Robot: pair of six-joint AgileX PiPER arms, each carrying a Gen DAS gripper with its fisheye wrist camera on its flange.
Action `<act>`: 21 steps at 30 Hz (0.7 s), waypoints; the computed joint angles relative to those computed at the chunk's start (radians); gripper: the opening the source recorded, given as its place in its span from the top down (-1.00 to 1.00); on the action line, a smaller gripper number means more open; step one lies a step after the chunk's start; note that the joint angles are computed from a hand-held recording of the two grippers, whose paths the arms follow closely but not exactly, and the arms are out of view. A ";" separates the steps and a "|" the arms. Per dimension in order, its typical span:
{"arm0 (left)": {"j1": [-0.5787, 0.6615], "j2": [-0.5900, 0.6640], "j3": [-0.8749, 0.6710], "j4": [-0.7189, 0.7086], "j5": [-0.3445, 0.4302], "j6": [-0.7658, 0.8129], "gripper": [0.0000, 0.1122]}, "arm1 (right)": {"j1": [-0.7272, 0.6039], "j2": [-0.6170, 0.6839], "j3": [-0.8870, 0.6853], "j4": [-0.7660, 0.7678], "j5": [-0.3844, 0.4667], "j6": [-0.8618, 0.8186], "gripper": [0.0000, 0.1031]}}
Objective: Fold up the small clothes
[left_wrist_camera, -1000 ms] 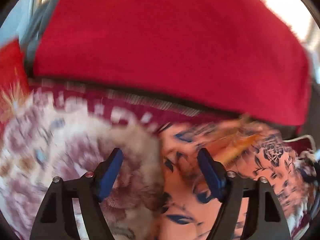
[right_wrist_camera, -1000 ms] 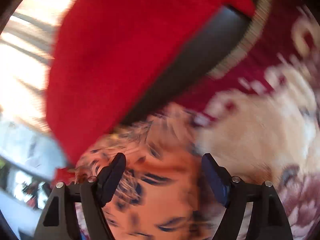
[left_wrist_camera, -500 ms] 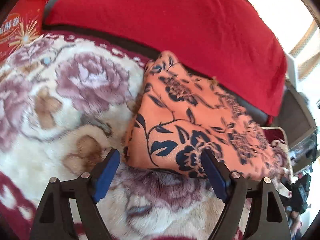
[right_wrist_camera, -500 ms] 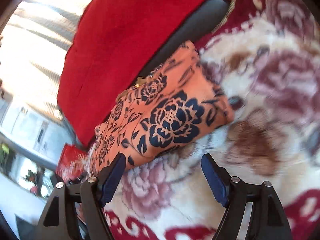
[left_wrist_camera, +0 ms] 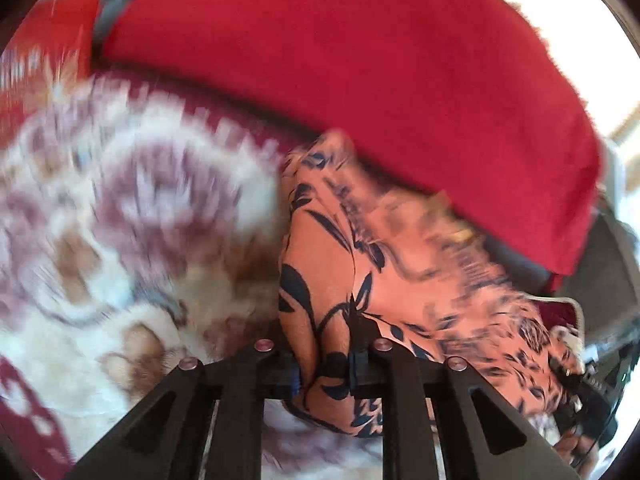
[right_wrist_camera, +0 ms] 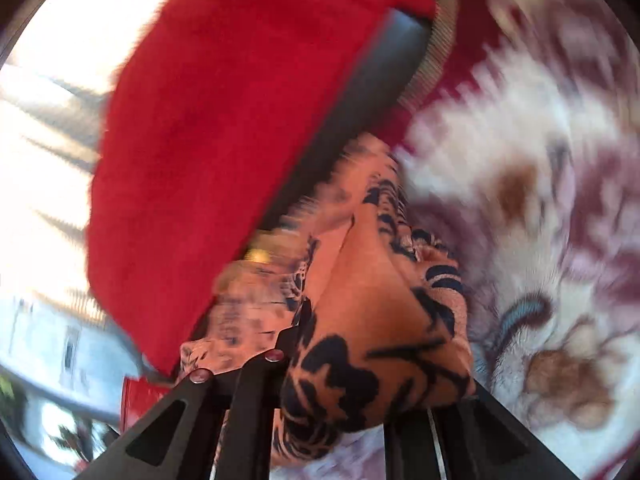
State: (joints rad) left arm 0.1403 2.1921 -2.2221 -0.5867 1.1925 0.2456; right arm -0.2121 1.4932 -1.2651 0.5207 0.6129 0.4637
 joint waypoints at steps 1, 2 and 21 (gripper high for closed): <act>0.019 -0.067 0.074 -0.036 -0.016 0.043 0.70 | 0.011 -0.036 -0.026 -0.034 0.033 0.008 0.78; 0.045 -0.147 0.170 -0.073 -0.038 0.092 0.70 | 0.029 -0.088 -0.020 -0.081 0.043 0.033 0.78; 0.274 -0.284 0.574 -0.197 -0.074 0.595 -0.37 | -0.302 -0.473 0.359 0.055 0.318 -0.494 -0.44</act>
